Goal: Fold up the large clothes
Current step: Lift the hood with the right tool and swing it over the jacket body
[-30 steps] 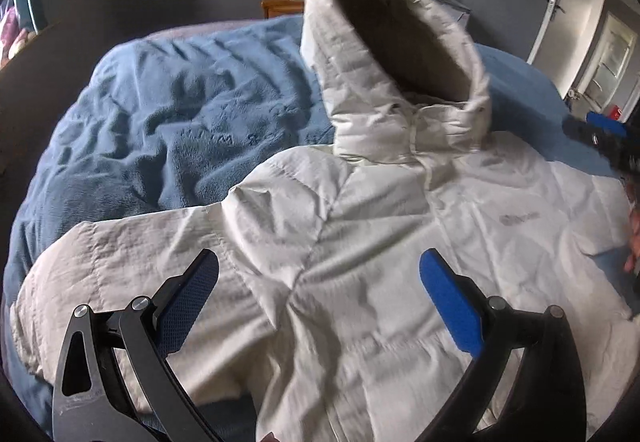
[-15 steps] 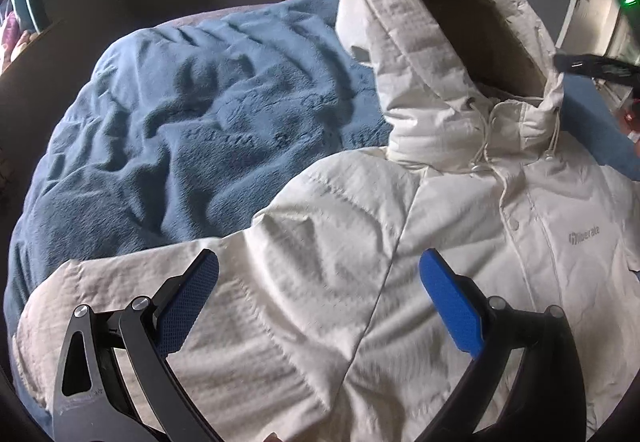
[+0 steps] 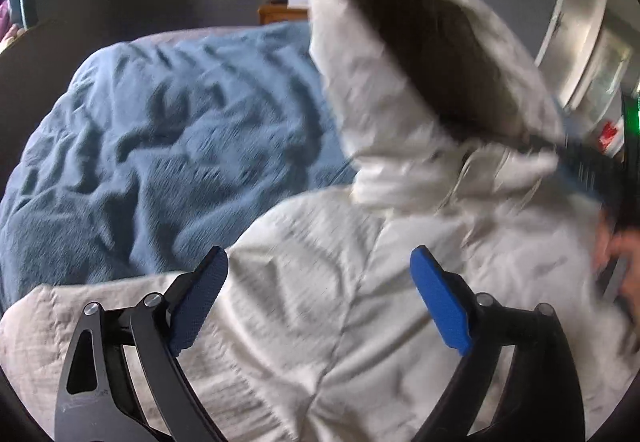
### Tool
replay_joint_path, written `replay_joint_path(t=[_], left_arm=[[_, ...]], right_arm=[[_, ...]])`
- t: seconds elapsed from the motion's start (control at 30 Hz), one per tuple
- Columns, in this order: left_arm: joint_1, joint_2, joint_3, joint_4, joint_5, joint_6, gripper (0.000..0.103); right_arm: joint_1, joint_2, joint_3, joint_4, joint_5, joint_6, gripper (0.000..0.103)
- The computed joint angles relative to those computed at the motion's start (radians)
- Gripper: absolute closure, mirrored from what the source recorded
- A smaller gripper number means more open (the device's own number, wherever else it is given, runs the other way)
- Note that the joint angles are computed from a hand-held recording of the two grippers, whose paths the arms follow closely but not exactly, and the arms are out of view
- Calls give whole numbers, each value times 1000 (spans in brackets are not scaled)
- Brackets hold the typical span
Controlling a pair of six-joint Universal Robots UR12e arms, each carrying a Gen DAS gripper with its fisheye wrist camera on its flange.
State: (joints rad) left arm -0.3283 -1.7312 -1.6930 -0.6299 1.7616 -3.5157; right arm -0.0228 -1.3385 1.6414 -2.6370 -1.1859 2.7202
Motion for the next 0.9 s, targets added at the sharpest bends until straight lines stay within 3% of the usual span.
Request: replay_joint_path(t=[0.07, 0.2, 0.3, 0.33, 0.37, 0.47, 0.53, 0.67, 0.77, 0.83, 0.9], left_arm=[[-9, -10, 19, 24, 17, 22, 14], [-46, -39, 62, 137, 148, 99, 11], [-60, -55, 91, 172, 172, 162, 9], [-66, -59, 102, 149, 180, 182, 19], [-71, -63, 110, 126, 182, 207, 42], [-85, -63, 123, 23, 186, 240, 76], [-90, -41, 96, 5, 168, 227, 82], [-120, 15, 29, -15, 130, 220, 83], [-152, 48, -18, -35, 103, 242, 83], [-163, 59, -37, -57, 74, 219, 83], [-168, 65, -54, -73, 58, 212, 83]], right_arm=[[-16, -32, 54, -31, 29, -34, 90], [-41, -79, 124, -24, 78, -60, 90], [-53, -98, 159, -12, 99, -79, 90], [-55, -102, 166, -18, 98, -76, 90], [-57, -107, 174, -18, 101, -76, 90], [-63, -110, 169, -9, 110, -52, 90], [-73, -107, 158, 7, 124, -35, 90], [-99, -118, 147, 93, 175, -34, 89], [-119, -140, 139, 234, 214, -91, 75], [-138, -159, 141, 329, 259, -160, 52], [-146, -181, 152, 376, 256, -231, 42]])
